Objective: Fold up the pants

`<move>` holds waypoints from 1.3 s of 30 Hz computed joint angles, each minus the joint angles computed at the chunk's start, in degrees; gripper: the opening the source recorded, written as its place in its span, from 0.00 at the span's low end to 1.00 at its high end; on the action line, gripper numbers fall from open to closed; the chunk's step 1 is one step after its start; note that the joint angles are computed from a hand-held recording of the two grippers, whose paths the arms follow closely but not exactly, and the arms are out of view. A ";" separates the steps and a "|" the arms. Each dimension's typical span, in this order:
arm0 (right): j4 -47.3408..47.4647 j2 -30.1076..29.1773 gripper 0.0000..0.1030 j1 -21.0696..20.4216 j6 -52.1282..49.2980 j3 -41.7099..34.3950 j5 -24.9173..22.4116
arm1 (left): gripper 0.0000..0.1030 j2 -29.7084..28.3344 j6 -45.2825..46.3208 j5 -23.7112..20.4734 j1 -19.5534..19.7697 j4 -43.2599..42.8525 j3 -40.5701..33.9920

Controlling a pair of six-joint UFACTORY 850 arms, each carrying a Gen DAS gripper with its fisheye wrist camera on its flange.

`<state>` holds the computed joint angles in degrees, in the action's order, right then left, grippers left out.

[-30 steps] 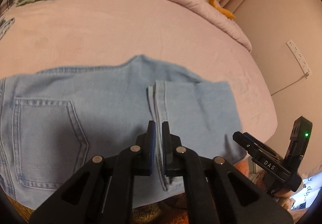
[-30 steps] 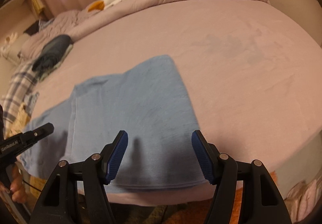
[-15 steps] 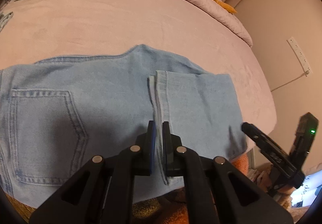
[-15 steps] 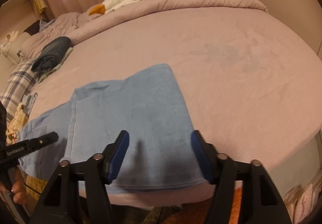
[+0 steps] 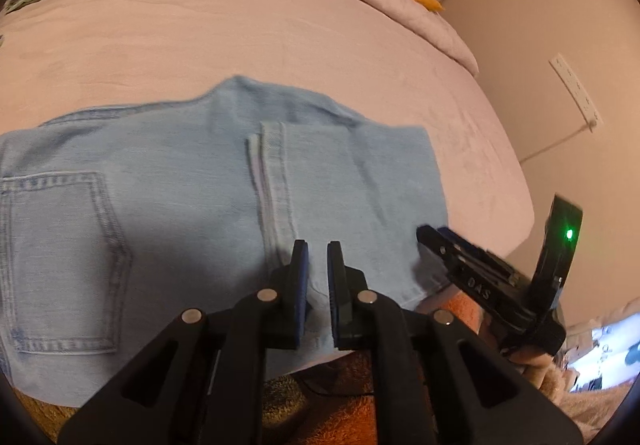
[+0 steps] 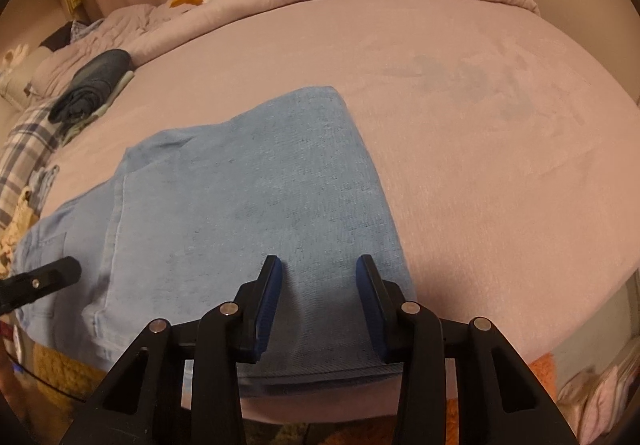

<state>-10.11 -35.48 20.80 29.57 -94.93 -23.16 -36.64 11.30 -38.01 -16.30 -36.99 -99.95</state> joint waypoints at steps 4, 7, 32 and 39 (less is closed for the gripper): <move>-3.80 -0.41 0.40 0.40 3.11 -0.57 -0.67 | 0.09 -2.15 -3.77 -1.45 -1.42 6.06 -1.40; -5.21 -0.47 0.40 0.58 4.41 -0.54 -0.53 | 0.10 -1.72 -2.72 -0.02 -1.55 5.48 -0.40; -4.48 -0.38 0.53 1.52 4.42 -2.13 -3.01 | 0.86 17.35 -35.98 18.62 5.21 30.52 18.74; 12.24 0.28 0.70 2.11 -12.02 -2.18 1.55 | 0.94 19.61 -40.83 19.79 9.99 27.97 24.44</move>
<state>2.13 -35.20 22.91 17.55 -97.11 -21.61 -17.03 -29.53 -18.21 -6.31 -9.02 -75.50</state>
